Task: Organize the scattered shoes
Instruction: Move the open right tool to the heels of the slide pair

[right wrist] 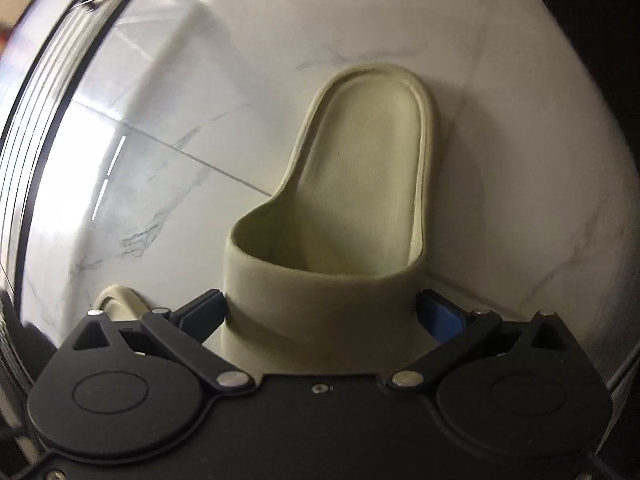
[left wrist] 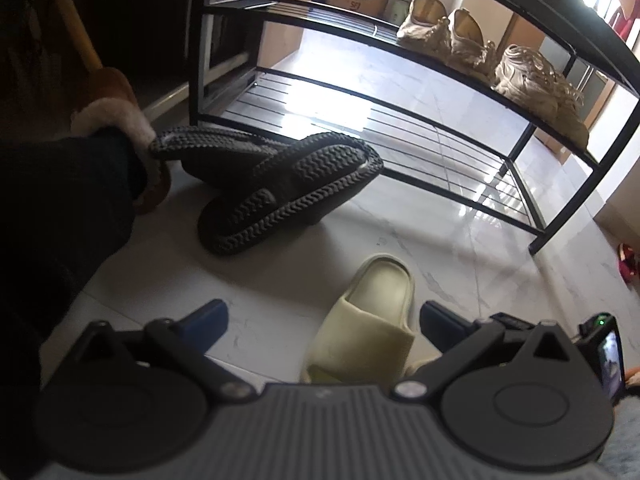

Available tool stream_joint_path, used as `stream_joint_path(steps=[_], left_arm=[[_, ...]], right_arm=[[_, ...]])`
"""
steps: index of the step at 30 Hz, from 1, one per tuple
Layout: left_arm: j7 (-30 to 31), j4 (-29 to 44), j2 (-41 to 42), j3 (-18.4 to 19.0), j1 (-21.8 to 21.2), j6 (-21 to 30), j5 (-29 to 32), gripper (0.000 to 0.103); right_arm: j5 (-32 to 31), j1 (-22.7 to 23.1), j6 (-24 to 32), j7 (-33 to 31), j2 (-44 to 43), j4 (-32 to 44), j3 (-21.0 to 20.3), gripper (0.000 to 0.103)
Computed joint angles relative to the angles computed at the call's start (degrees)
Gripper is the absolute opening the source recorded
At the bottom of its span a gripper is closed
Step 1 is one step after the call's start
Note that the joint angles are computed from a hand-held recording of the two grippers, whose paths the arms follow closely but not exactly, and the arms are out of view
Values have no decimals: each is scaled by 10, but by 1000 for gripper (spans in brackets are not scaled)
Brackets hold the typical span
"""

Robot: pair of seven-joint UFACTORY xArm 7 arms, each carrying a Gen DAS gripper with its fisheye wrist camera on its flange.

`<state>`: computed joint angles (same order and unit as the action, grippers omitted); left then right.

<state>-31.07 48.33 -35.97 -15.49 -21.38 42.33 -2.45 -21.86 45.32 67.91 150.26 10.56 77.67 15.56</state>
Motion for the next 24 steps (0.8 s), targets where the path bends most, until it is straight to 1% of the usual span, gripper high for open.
stream_joint_path(steps=[1, 3, 6, 9, 10, 11, 12, 14, 17, 19, 21, 23, 24], left_arm=[[1, 0, -1, 1, -1, 0, -1, 102], [-2, -1, -2, 1, 0, 2, -1, 102], [-11, -2, -1, 2, 4, 11, -3, 102], [-19, 0, 3, 3, 8, 26, -4, 102], [-21, 0, 4, 2, 8, 29, -3, 102], [-21, 1, 5, 2, 8, 31, -2, 102], [-23, 1, 5, 1, 9, 34, 0, 102], [-27, 1, 6, -2, 11, 37, 5, 102], [-32, 1, 8, -7, 14, 41, 14, 102], [-35, 2, 9, -8, 15, 43, 17, 102], [-38, 3, 12, -9, 15, 46, 20, 102], [-40, 5, 15, -10, 14, 49, 22, 102], [-41, 6, 16, -10, 14, 51, 23, 102]], right_arm=[[-6, 1, 10, -20, 1, 4, 2, 103], [-22, 1, 28, -88, -7, 4, 5, 102], [-36, -14, 15, -220, -37, -20, 9, 103], [-31, -36, -33, -360, -71, -56, 13, 103], [-24, -43, -56, -401, -83, -71, 14, 103], [-9, -53, -92, -456, -98, -92, 14, 103], [1, -59, -117, -489, -105, -105, 16, 103], [2, -68, -147, -530, -112, -122, 21, 103], [1, -79, -162, -568, -121, -134, 26, 103], [-2, -85, -182, -602, -109, -131, 26, 103], [41, -91, -221, -672, -112, -144, 22, 103], [103, -95, -258, -755, -105, -150, 21, 103], [108, -95, -262, -774, -103, -150, 21, 103]])
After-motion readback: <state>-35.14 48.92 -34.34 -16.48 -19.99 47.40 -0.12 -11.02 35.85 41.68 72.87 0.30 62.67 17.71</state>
